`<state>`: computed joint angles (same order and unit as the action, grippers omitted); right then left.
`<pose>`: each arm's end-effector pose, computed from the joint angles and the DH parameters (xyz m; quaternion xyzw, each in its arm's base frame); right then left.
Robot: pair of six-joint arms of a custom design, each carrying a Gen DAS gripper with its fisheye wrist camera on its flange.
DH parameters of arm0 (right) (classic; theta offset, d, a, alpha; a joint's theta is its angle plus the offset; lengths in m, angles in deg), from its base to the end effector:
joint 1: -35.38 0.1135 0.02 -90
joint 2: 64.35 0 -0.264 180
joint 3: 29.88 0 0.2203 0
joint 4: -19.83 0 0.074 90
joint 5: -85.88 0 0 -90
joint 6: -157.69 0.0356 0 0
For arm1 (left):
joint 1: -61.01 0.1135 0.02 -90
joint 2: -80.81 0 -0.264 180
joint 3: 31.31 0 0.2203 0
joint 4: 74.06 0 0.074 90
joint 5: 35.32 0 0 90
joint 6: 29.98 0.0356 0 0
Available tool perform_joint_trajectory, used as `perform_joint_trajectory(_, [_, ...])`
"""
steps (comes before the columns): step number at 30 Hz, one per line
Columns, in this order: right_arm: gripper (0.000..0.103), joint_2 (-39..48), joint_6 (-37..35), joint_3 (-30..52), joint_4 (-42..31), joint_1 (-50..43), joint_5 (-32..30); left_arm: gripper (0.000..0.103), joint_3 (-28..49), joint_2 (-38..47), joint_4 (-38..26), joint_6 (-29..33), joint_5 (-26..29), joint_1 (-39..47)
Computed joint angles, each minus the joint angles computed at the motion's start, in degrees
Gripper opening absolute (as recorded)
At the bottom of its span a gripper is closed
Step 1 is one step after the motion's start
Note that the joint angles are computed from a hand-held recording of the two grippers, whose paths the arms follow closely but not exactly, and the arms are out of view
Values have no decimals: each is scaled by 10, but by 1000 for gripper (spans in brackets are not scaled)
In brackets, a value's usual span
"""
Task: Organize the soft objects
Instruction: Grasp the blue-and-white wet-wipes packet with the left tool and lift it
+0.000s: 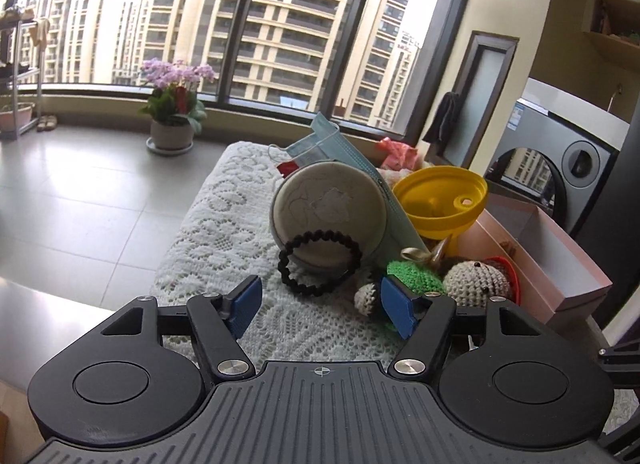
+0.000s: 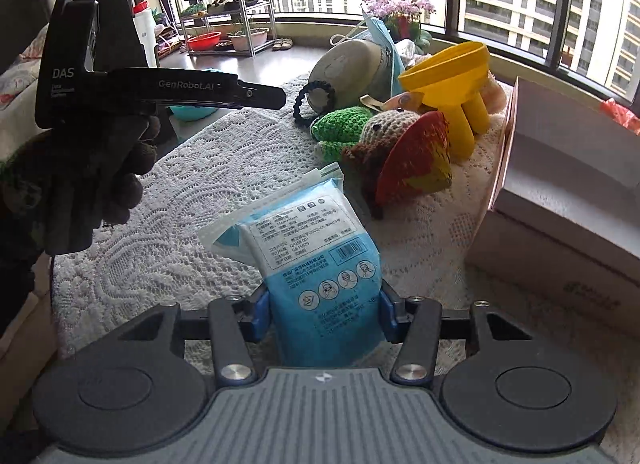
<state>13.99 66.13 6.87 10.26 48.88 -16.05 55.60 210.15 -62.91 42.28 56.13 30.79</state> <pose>0.1924 0.0538 0.1410 -0.1572 0.9254 0.1319 0.3187 0.3829 -0.2241 0.1121 0.1009 0.8656 -0.2093 0.4435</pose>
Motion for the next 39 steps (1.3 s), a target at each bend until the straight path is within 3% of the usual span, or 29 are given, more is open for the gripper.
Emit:
perform_joint_trajectory(3, [51, -19, 43, -21, 12, 33, 2, 65, -23, -8, 31, -16, 30, -7])
perform_joint_trajectory(8, [51, 101, 113, 24, 127, 184, 87, 65, -47, -60, -15, -6, -14, -24])
perform_joint_trajectory(11, [51, 155, 158, 71, 143, 279, 255, 65, -79, -122, -50, 5, -98, -32])
perform_joint_trajectory(12, [52, 165, 162, 72, 160, 291, 285, 65, -99, -149, -60, -3, -125, -33])
perform_joint_trajectory(14, [57, 150, 144, 40, 216, 286, 266, 65, -145, -193, -65, -29, -132, -33])
perform_joint_trajectory(16, [75, 97, 118, -9, 242, 247, 171, 65, -191, -225, -65, -64, -97, -32])
perform_joint_trajectory(18, [82, 42, 104, -58, 261, 227, 155, 65, -219, -232, -66, -110, -58, -38])
perform_joint_trajectory(21, [82, -57, 90, -99, 212, 180, 160, 65, -227, -202, -54, -178, -37, -53])
perform_joint_trajectory(24, [83, -114, 83, -134, 180, 105, 146, 65, -180, -148, -60, -208, -63, -66])
perform_joint_trajectory(27, [83, -143, 69, -155, 163, 51, 127, 65, -124, -105, -60, -188, -128, -85])
perform_joint_trajectory(33, [83, -122, 38, -168, 213, 39, 160, 68, 0, -18, -137, -96, -198, -121])
perform_joint_trajectory(35, [83, -101, 30, -154, 234, 58, 183, 65, -20, -15, -101, -68, -210, -126])
perform_joint_trajectory(38, [80, -47, -7, -121, 283, 107, 242, 61, -114, -46, 8, -50, -202, -121])
perform_joint_trajectory(39, [74, -24, -19, -109, 300, 121, 257, 60, -141, -55, 35, -49, -199, -119])
